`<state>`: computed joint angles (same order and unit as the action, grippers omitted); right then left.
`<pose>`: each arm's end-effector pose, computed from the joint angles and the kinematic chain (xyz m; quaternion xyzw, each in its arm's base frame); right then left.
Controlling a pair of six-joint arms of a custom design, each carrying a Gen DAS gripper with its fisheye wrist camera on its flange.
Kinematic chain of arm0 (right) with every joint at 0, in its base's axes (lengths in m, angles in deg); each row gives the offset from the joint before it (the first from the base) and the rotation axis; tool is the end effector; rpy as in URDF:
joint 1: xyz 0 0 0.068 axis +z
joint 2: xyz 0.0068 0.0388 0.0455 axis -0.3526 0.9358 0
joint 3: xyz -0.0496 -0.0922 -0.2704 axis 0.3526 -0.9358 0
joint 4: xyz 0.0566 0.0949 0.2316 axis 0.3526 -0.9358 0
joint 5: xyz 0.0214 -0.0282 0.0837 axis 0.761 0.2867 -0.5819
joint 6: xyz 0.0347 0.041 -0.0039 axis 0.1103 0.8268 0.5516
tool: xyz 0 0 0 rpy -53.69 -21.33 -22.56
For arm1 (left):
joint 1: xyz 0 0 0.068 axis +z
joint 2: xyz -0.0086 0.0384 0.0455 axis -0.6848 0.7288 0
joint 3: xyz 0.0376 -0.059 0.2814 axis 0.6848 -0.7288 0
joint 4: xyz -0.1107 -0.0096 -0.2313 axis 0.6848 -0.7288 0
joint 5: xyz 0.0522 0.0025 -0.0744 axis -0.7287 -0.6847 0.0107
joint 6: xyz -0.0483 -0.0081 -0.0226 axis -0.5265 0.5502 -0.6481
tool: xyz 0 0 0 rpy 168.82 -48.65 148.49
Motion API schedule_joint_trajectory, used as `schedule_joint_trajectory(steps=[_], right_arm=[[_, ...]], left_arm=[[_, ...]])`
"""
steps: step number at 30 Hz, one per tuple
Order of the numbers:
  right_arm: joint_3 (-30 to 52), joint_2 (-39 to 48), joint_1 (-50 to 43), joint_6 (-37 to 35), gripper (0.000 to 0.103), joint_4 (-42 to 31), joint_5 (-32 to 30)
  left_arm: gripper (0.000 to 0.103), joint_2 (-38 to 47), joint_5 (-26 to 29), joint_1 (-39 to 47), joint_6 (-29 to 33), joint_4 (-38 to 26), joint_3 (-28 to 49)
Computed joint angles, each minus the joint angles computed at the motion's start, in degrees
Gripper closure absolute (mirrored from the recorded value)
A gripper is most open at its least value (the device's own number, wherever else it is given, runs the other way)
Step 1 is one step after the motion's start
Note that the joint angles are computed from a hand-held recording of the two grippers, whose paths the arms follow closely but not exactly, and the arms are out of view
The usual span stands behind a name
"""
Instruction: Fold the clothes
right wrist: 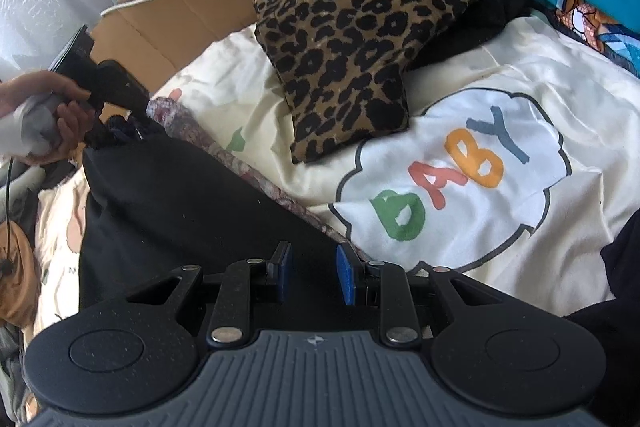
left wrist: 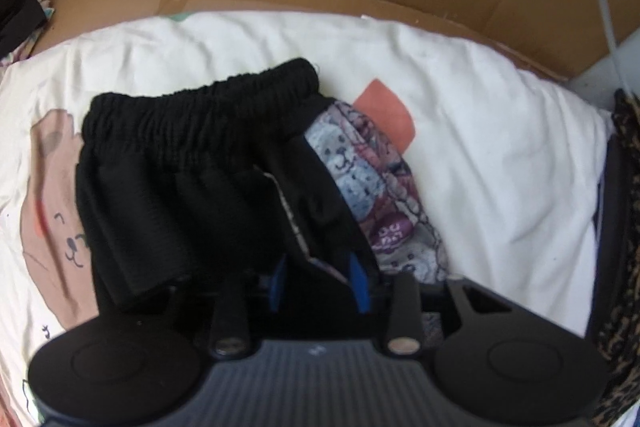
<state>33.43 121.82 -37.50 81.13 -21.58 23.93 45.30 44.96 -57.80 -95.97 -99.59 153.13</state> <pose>0.1249 -0.0231 0.1554 0.1673 0.9223 0.1784 0.2994 0.4579 -0.1161 0.1999 -0.0190 0.9968 0.0211 0.0748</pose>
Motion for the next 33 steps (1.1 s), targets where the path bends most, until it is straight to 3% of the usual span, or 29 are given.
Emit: schedule_joint_trajectory(steps=[4,9,11,12,13,25,33], right_arm=[[-0.6,-0.4,-0.5,-2.3,0.076,-1.5,-0.2],[-1.0,0.1,0.2,-1.7,0.076,-1.3,0.5],[-1.0,-0.1,0.5,-1.2,0.076,-1.1,0.4],[-1.1,-0.1,0.5,-0.9,0.076,-1.0,0.3],[-1.2,-0.2,0.6,-0.6,0.076,-0.8,0.3],[1.2,0.9,2.8,0.8,0.076,1.0,0.1],[2.0,9.2,8.2,0.9,0.073,10.5,3.5]], left_arm=[[0.053,2.7,-0.8,-0.2,-0.5,-1.6,2.6],[0.054,3.8,-0.1,0.2,-1.0,-3.6,4.7],[0.075,3.4,0.7,0.9,-0.8,-4.2,4.8],[0.093,3.3,1.2,1.5,-0.3,-4.8,5.2],[0.097,3.5,1.8,2.2,0.3,-5.6,6.0],[0.099,7.0,7.1,5.2,4.2,-17.5,21.0],[0.100,4.4,9.6,6.0,7.1,-18.4,20.8]])
